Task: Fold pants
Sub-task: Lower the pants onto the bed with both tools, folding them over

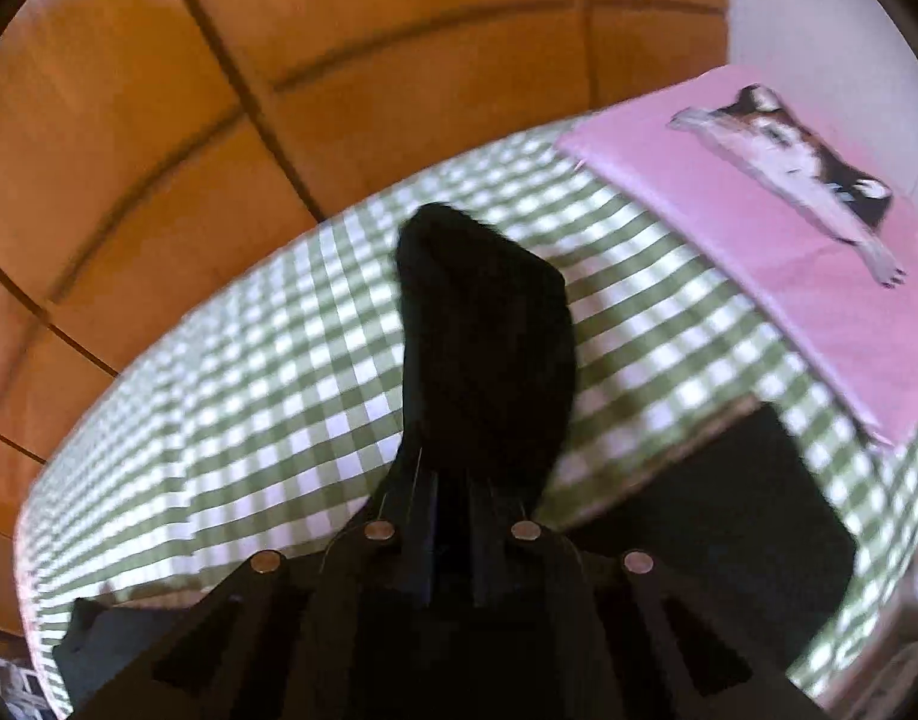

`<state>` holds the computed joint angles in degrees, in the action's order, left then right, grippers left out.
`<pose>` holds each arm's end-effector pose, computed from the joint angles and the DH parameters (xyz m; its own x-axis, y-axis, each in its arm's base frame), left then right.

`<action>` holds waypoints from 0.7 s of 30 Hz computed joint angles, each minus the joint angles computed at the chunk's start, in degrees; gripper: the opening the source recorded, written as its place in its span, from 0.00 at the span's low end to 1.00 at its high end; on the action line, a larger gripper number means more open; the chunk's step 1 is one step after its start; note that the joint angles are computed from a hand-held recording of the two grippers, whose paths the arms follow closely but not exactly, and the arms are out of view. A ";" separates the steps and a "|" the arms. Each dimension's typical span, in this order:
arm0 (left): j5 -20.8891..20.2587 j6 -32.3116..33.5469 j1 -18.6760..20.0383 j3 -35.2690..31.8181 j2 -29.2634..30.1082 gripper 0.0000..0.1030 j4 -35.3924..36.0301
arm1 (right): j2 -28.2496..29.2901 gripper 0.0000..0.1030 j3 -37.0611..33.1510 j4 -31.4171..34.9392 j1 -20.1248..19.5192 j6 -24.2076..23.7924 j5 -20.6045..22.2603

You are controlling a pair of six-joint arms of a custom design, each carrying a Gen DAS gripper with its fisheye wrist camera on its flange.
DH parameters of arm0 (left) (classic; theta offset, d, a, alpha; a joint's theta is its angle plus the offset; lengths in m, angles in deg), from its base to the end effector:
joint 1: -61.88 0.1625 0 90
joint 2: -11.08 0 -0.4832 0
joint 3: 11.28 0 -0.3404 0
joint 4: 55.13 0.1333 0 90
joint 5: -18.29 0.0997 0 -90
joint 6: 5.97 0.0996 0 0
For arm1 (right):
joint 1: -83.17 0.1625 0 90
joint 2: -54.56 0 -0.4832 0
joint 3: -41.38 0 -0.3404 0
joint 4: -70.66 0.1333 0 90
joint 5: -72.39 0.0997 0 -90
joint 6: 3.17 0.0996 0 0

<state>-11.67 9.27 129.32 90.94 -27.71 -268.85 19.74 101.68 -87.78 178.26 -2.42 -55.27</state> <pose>-0.0357 -0.6582 0.2227 -0.6735 -0.3653 -0.6426 0.3806 0.5739 -0.7251 0.1459 -0.8210 0.3022 -0.8262 0.3540 0.4382 -0.0541 0.7244 -0.6873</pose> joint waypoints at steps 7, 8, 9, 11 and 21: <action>-0.01 -0.54 -0.16 0.28 0.08 1.00 -0.58 | -12.52 0.07 22.71 -18.79 -2.04 0.80 5.76; -0.01 -0.81 -0.17 0.33 0.02 1.00 -0.43 | -13.71 0.07 25.44 -20.54 -2.73 1.38 6.21; -0.09 -1.30 -0.17 0.44 -0.12 1.00 -0.11 | -14.67 0.07 27.90 -22.04 -3.47 2.01 6.43; -0.64 -2.82 -0.17 0.95 -0.64 1.00 0.70 | -16.36 0.07 32.38 -24.27 -5.24 3.71 7.12; -7.47 -12.48 -0.85 5.82 -4.46 1.00 3.78 | -19.99 0.31 44.42 -37.66 -14.26 7.37 26.82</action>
<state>-19.15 -3.21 128.47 96.76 -32.16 -265.07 -0.25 146.10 -125.44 164.00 4.94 -28.45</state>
